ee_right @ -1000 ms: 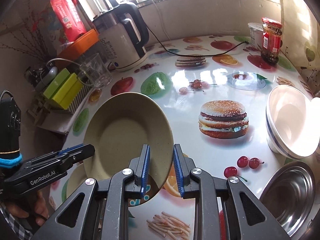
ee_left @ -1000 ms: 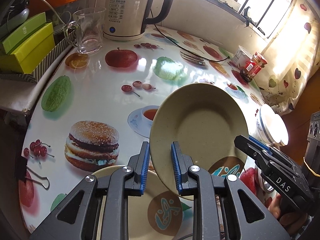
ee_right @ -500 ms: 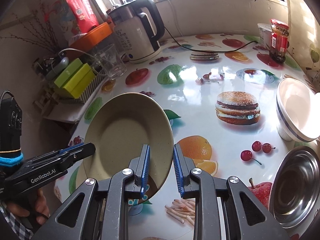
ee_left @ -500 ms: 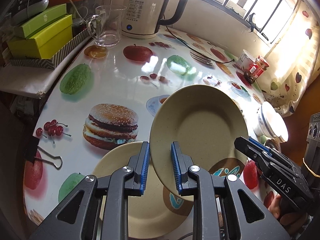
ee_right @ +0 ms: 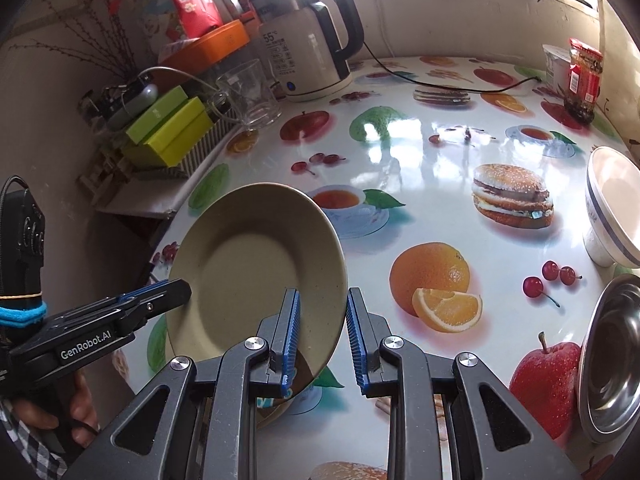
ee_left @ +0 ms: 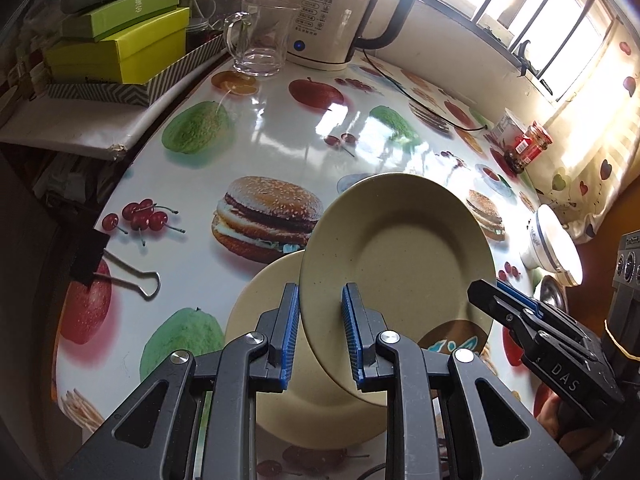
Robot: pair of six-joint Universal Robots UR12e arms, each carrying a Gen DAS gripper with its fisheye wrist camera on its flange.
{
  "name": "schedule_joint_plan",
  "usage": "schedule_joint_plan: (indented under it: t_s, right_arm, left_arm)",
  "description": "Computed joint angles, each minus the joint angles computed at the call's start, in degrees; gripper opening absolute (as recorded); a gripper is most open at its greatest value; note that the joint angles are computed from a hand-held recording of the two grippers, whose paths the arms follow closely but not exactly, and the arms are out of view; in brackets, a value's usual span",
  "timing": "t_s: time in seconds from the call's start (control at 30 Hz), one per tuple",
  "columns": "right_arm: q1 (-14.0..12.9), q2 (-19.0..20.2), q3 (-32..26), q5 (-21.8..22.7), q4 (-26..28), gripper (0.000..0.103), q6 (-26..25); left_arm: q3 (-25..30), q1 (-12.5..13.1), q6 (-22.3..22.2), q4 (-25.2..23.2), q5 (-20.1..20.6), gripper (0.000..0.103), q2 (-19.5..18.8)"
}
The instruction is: Organize plates and bowls
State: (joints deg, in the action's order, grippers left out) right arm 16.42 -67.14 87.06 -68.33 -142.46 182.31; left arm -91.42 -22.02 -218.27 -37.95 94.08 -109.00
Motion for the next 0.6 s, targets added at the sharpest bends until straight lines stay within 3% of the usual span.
schedule_joint_plan:
  t_s: [0.6]
  right_arm:
    - [1.64, -0.12, 0.65, -0.43, 2.25, 0.023, -2.53]
  left_arm:
    - [-4.10, 0.27, -2.52, 0.89, 0.41, 0.023, 2.07]
